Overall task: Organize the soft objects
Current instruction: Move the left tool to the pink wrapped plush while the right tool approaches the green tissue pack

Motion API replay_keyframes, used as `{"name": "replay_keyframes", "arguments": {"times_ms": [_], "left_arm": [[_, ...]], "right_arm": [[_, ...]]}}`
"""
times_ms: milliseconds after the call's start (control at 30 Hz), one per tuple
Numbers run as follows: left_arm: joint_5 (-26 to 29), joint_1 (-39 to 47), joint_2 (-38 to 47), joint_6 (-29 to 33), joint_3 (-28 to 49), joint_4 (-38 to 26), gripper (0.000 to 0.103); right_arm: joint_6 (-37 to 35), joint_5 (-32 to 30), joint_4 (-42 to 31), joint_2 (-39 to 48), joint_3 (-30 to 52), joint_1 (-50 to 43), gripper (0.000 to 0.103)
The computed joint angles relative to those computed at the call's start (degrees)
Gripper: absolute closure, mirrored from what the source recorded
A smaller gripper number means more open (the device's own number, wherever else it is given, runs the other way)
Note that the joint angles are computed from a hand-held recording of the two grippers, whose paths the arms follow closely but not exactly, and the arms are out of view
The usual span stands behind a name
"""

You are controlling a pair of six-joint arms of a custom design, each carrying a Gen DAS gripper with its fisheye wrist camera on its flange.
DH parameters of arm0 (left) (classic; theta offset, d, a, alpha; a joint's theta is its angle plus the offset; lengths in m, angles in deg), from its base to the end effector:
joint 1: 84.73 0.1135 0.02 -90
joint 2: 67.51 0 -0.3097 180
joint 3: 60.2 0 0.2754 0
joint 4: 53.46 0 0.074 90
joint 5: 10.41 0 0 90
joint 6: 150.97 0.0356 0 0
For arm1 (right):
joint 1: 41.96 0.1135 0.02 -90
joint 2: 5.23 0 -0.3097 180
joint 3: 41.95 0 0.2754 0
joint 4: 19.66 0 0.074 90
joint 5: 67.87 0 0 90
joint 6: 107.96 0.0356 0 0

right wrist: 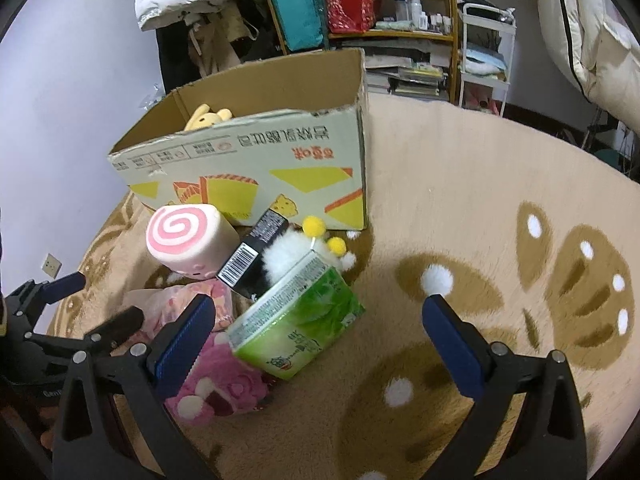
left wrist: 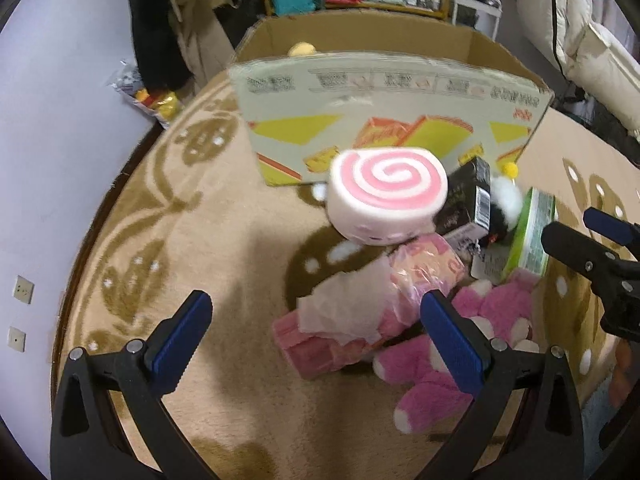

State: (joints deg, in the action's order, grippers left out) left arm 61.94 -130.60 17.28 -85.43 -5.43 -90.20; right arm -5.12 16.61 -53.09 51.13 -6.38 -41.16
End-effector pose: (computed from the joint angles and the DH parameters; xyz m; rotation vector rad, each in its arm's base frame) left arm 0.1978 -0.1884 0.1850 0.4070 2.6061 0.0224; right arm 0.1698 0.0058 0.1848 0.2257 2.5144 0.2176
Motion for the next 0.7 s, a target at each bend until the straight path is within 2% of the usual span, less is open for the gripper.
{"name": "replay_keyframes", "arguments": {"times_ms": [200,400,700], "left_arm": [[5.2,1.4,3.0,0.6,0.1,3.1,0.000],[7.6,2.1,6.2,0.7,0.8,3.8,0.000],[6.5,0.6,10.4,3.9,4.5,1.3,0.000]], "right_arm": [[-1.0,0.8,0.5,2.8,-0.1,0.1,0.000],[-0.7,-1.3,1.9,4.9,-0.1,-0.7,0.000],[-1.3,-4.5,2.1,6.7,-0.1,-4.3,0.000]]}}
